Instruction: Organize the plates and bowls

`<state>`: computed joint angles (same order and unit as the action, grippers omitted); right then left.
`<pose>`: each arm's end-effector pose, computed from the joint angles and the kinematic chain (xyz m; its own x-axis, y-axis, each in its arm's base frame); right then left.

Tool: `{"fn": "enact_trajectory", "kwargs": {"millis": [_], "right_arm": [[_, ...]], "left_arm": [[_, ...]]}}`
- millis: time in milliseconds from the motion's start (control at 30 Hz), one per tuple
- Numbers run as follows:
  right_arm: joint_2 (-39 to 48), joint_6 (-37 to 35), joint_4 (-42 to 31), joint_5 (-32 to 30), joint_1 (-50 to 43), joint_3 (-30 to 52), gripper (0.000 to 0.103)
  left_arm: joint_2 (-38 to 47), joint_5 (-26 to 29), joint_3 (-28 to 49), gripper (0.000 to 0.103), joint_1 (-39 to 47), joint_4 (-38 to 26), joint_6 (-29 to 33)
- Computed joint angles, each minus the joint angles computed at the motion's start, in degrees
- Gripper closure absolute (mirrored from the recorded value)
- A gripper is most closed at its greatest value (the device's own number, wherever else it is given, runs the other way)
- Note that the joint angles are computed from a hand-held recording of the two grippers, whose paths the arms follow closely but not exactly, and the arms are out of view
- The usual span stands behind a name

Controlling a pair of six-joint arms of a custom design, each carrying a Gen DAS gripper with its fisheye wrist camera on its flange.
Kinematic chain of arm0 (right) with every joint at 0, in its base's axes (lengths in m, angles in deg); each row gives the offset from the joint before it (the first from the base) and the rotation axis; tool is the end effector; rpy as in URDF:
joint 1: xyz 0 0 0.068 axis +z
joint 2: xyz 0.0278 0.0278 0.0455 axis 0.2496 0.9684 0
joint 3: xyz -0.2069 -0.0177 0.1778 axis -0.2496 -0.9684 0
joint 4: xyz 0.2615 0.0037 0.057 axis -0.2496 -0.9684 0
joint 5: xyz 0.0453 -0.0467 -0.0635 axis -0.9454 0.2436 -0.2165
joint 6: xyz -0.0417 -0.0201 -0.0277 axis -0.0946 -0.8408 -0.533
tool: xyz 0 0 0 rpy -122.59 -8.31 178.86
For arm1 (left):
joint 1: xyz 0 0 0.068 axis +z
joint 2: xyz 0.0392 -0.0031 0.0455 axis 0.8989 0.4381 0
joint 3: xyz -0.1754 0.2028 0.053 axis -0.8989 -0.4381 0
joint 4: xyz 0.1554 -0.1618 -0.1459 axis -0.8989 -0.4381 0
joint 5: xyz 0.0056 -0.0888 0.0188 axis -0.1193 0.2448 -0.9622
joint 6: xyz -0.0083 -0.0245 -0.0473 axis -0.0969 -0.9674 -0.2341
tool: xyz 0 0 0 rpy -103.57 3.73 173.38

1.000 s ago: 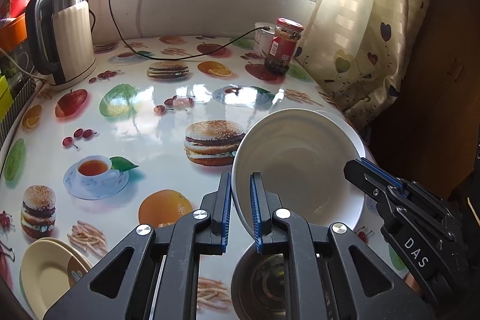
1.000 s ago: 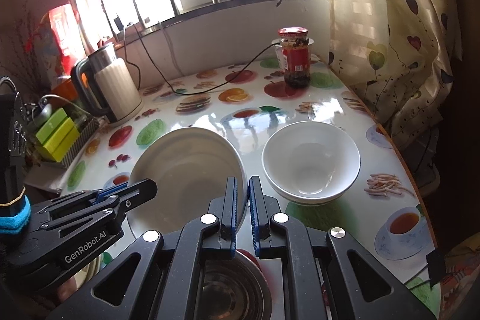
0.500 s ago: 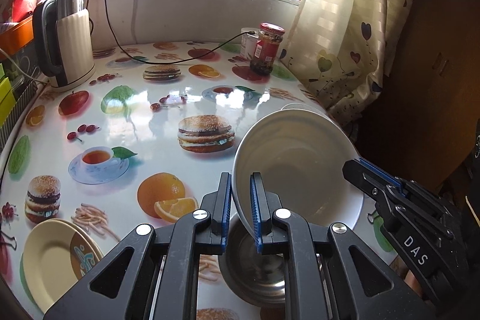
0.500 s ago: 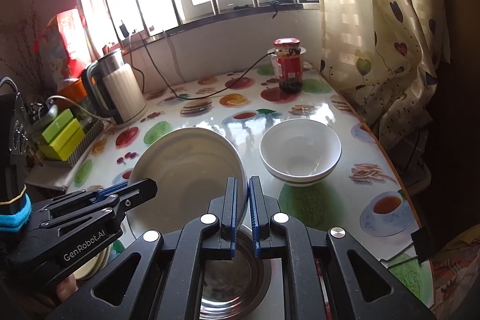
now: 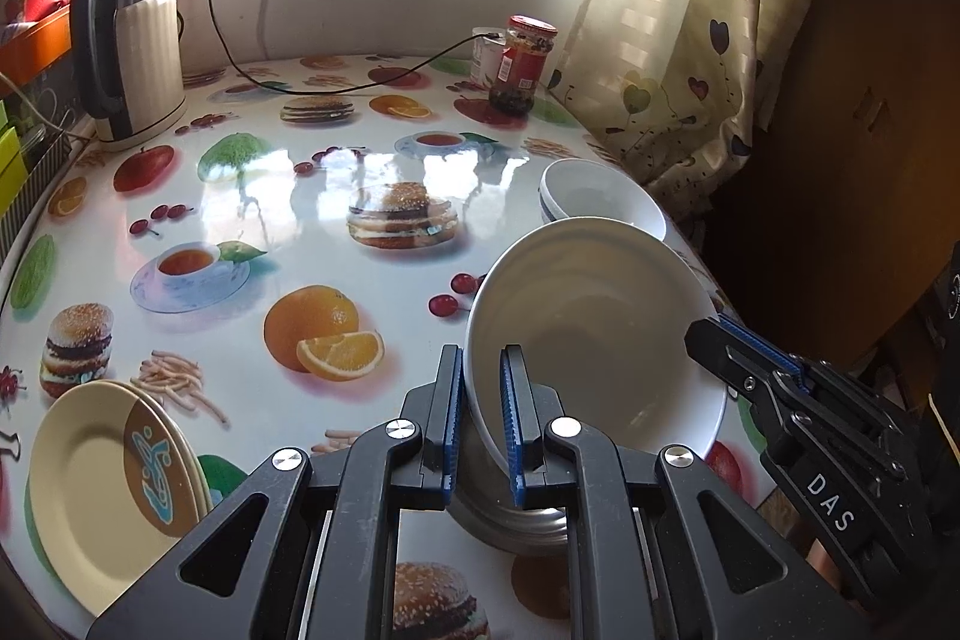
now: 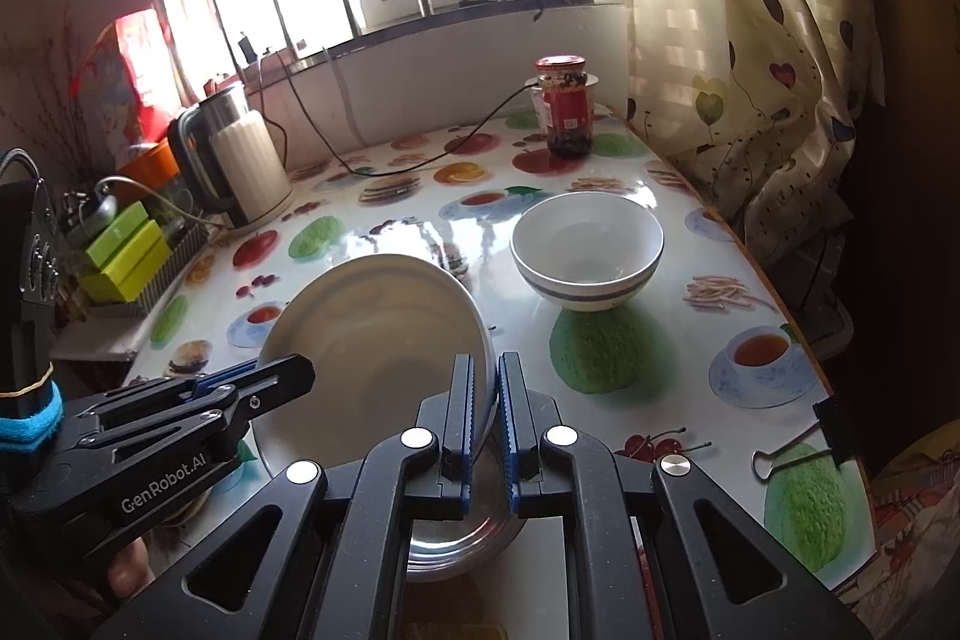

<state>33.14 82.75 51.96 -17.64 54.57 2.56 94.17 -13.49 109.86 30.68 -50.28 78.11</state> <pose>0.2102 0.1476 0.2059 -0.5300 0.4128 -0.7408 0.4179 0.8872 0.1954 0.3330 -0.2317 0.2022 -0.6416 0.4255 -0.6382 0.6846 0.6929 -0.2263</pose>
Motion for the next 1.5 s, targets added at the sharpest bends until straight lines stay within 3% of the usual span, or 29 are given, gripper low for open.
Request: {"fn": "enact_trajectory", "kwargs": {"millis": [400, 1500], "right_arm": [[0.8, 3.3, 2.6, -2.4, 0.7, -3.8, 0.094], [2.9, 2.4, 5.9, -6.1, -2.2, -4.8, 0.092]], "left_arm": [[1.5, -0.2, -1.3, 0.090, -0.2, -1.3, -0.1], [4.2, -0.3, 0.8, 0.090, -0.2, -3.1, -0.6]]}}
